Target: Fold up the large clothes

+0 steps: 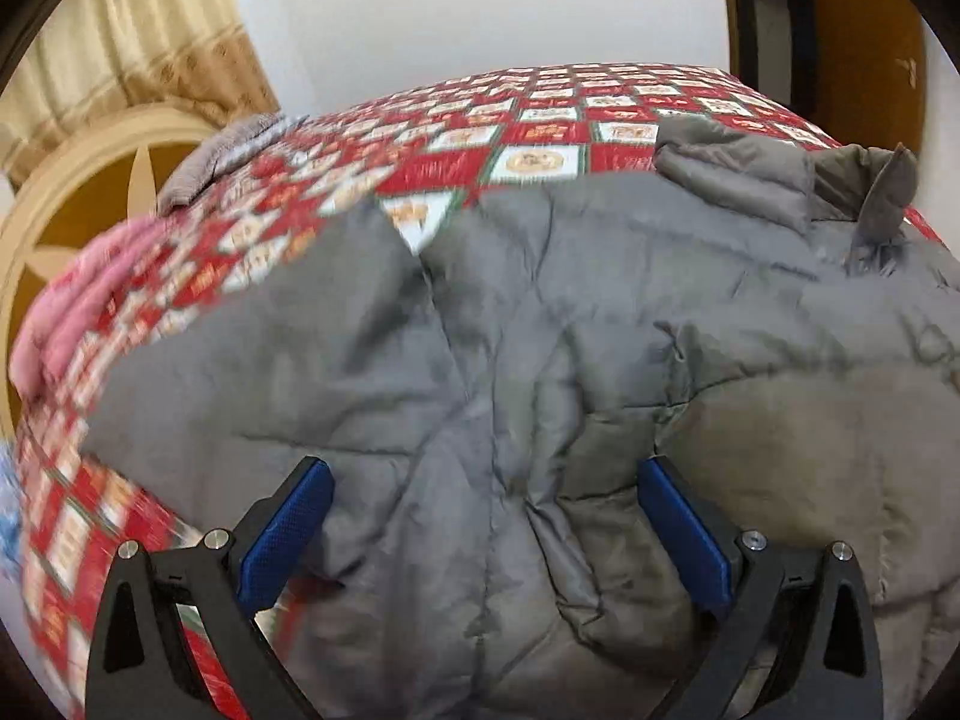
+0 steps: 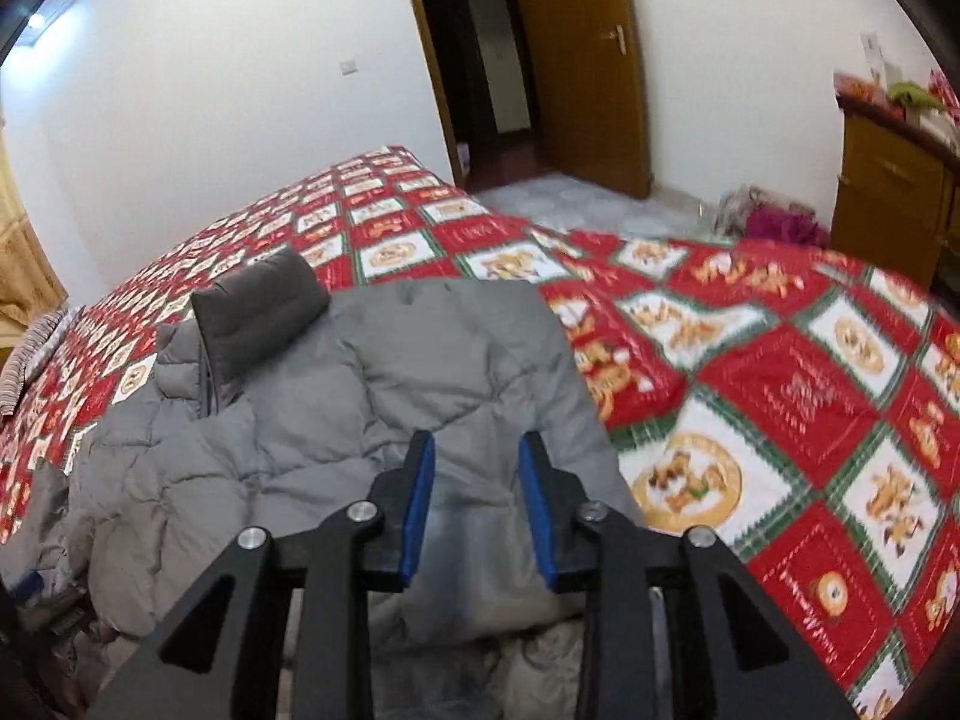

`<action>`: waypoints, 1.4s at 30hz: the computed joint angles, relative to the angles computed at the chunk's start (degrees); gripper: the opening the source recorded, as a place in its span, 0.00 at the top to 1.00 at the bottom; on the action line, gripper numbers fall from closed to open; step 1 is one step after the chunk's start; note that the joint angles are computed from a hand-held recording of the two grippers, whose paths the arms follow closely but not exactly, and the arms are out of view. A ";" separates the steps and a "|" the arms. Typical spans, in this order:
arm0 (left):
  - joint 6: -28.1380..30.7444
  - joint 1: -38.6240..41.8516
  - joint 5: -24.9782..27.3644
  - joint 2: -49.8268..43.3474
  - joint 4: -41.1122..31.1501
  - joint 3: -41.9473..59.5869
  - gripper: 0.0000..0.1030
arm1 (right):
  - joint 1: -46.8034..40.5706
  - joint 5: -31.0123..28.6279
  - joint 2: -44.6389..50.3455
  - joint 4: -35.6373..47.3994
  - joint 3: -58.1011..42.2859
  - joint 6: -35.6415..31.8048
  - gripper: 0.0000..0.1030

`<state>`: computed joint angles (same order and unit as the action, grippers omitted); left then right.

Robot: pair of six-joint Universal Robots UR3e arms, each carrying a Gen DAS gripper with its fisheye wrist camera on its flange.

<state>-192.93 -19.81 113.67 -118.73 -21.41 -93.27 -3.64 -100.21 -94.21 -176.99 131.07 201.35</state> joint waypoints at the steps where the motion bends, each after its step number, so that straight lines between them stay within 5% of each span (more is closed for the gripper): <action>1: -0.16 -0.35 0.34 -0.26 0.35 -0.07 0.01 | 0.72 -0.38 1.58 0.22 -0.63 -0.66 0.65; 5: 0.18 -0.40 0.16 -0.72 0.60 0.05 0.01 | 0.14 0.88 7.55 2.63 -2.64 -1.67 0.63; 10: 0.01 -0.19 -0.73 -0.48 -0.11 0.32 0.01 | 4.72 -5.95 10.76 5.33 -6.92 -2.18 0.57; 13: 2.63 4.55 -10.25 6.49 1.31 -6.29 0.01 | 3.69 -3.96 9.94 2.95 -4.88 -2.76 0.51; 17: 1.61 20.03 -23.21 27.50 14.53 -29.18 0.01 | 3.71 -2.93 10.36 1.43 -4.55 -4.26 0.37; 22: -1.43 49.98 -36.63 43.77 4.43 -38.12 0.01 | 6.09 -6.49 12.31 3.39 -7.41 -4.38 0.34; 27: -9.01 64.76 -42.09 35.91 1.04 -34.65 0.01 | 6.18 -6.69 12.29 3.13 -7.17 -4.36 0.34; 31: -10.47 63.07 -42.58 25.71 3.17 -28.91 0.01 | 6.18 -6.92 12.16 3.20 -7.06 -4.53 0.34; 33: -11.51 60.50 -38.74 22.42 6.70 -27.68 0.01 | 6.16 -7.02 12.10 3.24 -7.02 -4.59 0.33; 34: -11.42 59.72 -37.29 22.19 8.52 -28.13 0.05 | 6.22 -7.06 12.21 3.25 -7.13 -4.57 0.33; 36: -10.38 57.45 -34.96 20.64 10.81 -27.70 0.40 | 6.15 -7.04 12.23 3.20 -7.11 -4.65 0.33; 37: -9.00 58.11 -37.43 20.12 11.48 -27.96 0.70 | 6.14 -7.04 12.24 3.15 -7.08 -4.67 0.33; 38: -7.64 59.90 -41.68 19.48 11.74 -28.31 0.83 | 6.23 -7.13 12.31 3.19 -7.17 -4.61 0.33; 40: -7.66 62.45 -46.96 18.92 13.50 -29.96 0.90 | 6.28 -7.32 12.24 3.14 -7.04 -4.68 0.33; 42: -6.64 61.85 -45.88 19.41 14.32 -29.18 0.94 | 6.27 -7.32 12.24 3.04 -6.98 -4.73 0.33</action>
